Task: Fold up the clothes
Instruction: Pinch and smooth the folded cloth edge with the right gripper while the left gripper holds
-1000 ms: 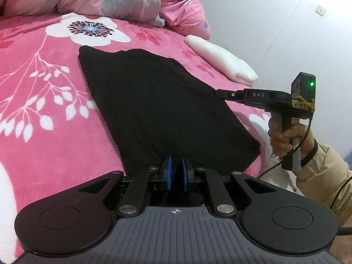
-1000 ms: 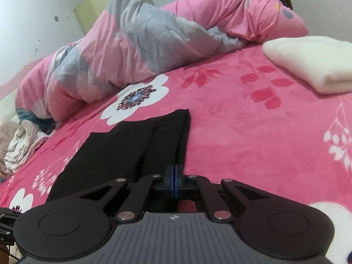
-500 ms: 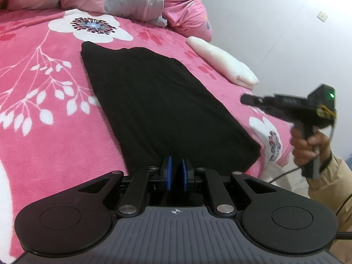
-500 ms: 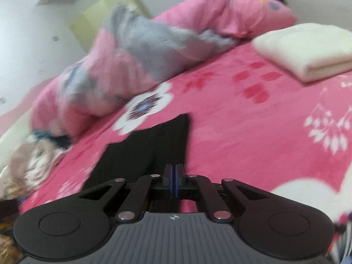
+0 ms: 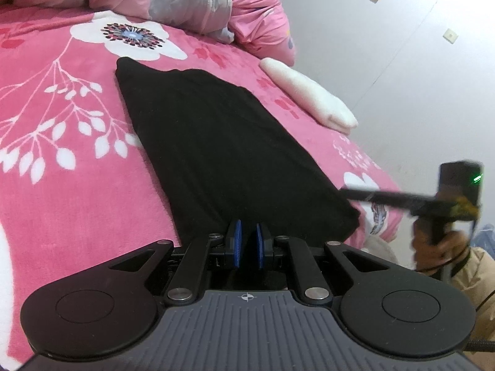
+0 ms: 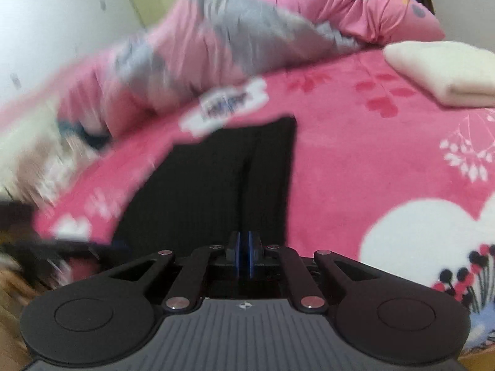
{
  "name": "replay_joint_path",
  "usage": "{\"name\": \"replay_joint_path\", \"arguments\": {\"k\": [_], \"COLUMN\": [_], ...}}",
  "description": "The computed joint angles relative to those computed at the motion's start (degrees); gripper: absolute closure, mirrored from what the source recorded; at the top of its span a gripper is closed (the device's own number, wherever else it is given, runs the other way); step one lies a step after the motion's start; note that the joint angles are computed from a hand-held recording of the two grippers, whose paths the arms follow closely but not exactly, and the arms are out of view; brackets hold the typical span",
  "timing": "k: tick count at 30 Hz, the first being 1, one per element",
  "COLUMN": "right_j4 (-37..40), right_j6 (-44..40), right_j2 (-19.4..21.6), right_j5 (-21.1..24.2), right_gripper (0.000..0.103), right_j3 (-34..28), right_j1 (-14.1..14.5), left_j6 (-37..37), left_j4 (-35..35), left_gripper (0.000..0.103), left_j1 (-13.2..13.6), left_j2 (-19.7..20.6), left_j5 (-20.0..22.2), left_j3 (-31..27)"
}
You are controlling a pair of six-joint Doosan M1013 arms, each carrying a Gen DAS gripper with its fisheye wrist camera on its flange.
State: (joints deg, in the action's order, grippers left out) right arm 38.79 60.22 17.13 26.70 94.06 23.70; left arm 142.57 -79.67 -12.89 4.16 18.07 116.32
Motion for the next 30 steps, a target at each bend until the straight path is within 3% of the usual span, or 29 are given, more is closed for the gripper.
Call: {"name": "replay_joint_path", "arguments": {"k": [1, 4, 6, 11, 14, 19, 26, 30], "right_j4": [-3.2, -9.2, -8.4, 5.9, 10.5, 13.6, 1.7, -3.0], "right_j6": [4.1, 12.9, 11.4, -2.0, -1.8, 4.0, 14.5, 17.3], "right_j2": [-0.2, -1.3, -2.0, -0.6, 2.2, 8.2, 16.0, 18.4], "right_j5": [-1.1, -4.4, -5.2, -4.0, -0.5, 7.7, 13.9, 15.1], "right_gripper": [0.096, 0.094, 0.094, 0.086, 0.077, 0.076, 0.075, 0.075], "right_j3": [0.1, 1.0, 1.1, -1.1, -4.9, -13.4, -25.6, -29.3], "right_j1": [0.1, 0.1, 0.5, 0.8, 0.5, -1.1, 0.0, 0.7], "left_j6": [1.2, 3.6, 4.9, 3.8, 4.1, 5.6, 10.2, 13.9], "left_j4": [-1.0, -2.9, -4.0, -3.5, -4.2, -5.9, -9.8, -13.3], "left_gripper": [0.093, 0.093, 0.092, 0.092, 0.092, 0.092, 0.092, 0.092], "left_j1": [0.0, 0.2, 0.5, 0.7, 0.7, 1.3, 2.4, 3.3], "left_j2": [-0.1, -0.4, -0.4, 0.1, 0.1, 0.4, 1.1, 1.7], "left_j5": [0.1, 0.4, 1.0, 1.5, 1.6, 2.9, 5.6, 7.9], "left_j3": [0.1, 0.5, 0.7, 0.5, 0.7, 0.7, 1.0, 1.3]}}
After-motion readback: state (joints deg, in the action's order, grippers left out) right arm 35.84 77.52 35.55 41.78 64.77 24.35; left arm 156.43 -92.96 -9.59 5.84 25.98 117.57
